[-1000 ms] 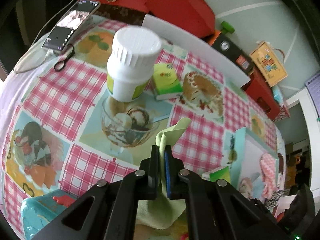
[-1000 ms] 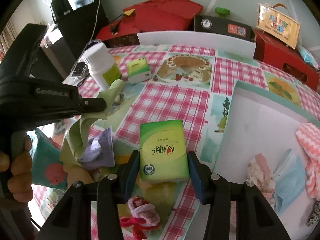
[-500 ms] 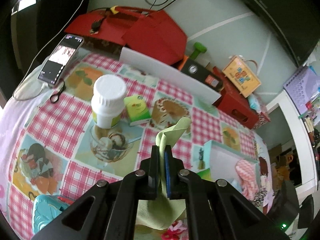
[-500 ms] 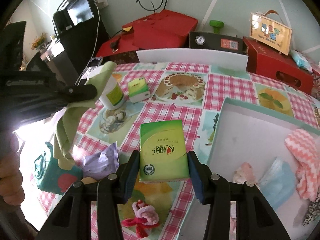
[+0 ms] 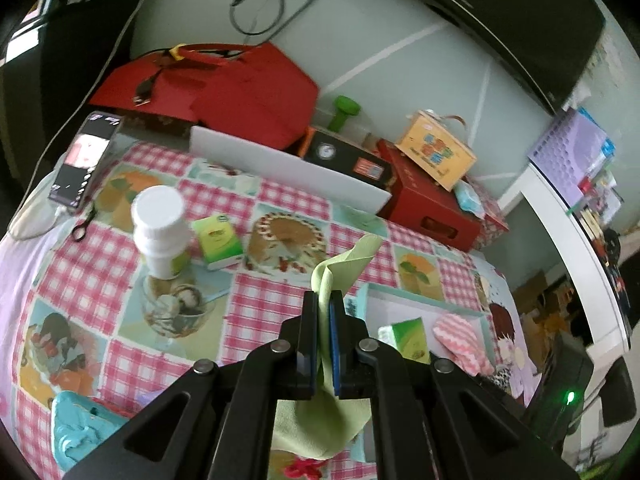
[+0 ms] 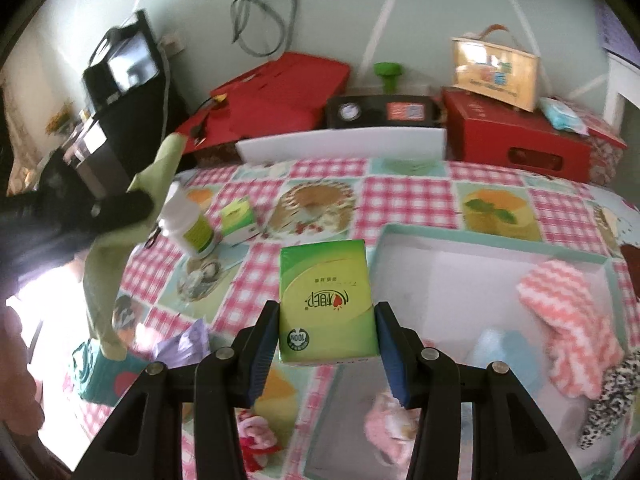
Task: Organize soft objects
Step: 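Carry the tissue pack with the right tool while the left carries the green cloth over the tray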
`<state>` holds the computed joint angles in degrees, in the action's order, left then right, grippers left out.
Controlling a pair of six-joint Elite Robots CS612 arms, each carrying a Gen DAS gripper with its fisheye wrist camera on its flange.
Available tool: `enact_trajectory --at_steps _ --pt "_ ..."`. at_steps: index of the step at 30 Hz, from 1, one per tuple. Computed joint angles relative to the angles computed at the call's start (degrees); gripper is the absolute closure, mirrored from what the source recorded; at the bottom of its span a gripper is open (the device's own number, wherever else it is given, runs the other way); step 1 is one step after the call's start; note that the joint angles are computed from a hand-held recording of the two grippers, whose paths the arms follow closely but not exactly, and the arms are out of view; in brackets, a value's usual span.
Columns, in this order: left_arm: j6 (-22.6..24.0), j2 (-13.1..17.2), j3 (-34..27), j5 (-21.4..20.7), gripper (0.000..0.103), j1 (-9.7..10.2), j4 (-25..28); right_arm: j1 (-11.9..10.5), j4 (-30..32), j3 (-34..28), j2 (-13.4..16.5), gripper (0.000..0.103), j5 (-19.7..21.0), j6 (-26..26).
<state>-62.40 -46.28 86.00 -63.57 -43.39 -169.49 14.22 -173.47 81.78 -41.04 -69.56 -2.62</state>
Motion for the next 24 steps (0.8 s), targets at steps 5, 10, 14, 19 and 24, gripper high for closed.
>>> enact_trajectory --at_steps 5,10,14,19,24 --pt "4.1 1.8 -3.3 -1.8 0.098 -0.46 0.1 -1.7 -1.9 1.1 -0.8 0.053 -2.2 3.7" --pt "7.9 4.0 -7.1 -4.3 0.098 -0.74 0.4 -3.6 -3.5 2.2 -1.5 0.053 -5.6 7.3" --pt "9.9 6.1 -11.0 -6.9 0.098 -0.77 1.7 -5.3 -3.8 3.1 -1.9 0.053 -7.6 10.8" --pt "11.9 8.8 -15.1 -9.3 0.098 -0.86 1.3 -7.1 -4.0 4.2 -2.4 0.053 -10.5 14.0" --pt "12.4 11.2 -19.1 -10.8 0.098 -0.83 3.3 -8.7 -4.3 4.7 -2.4 0.052 -10.8 16.8"
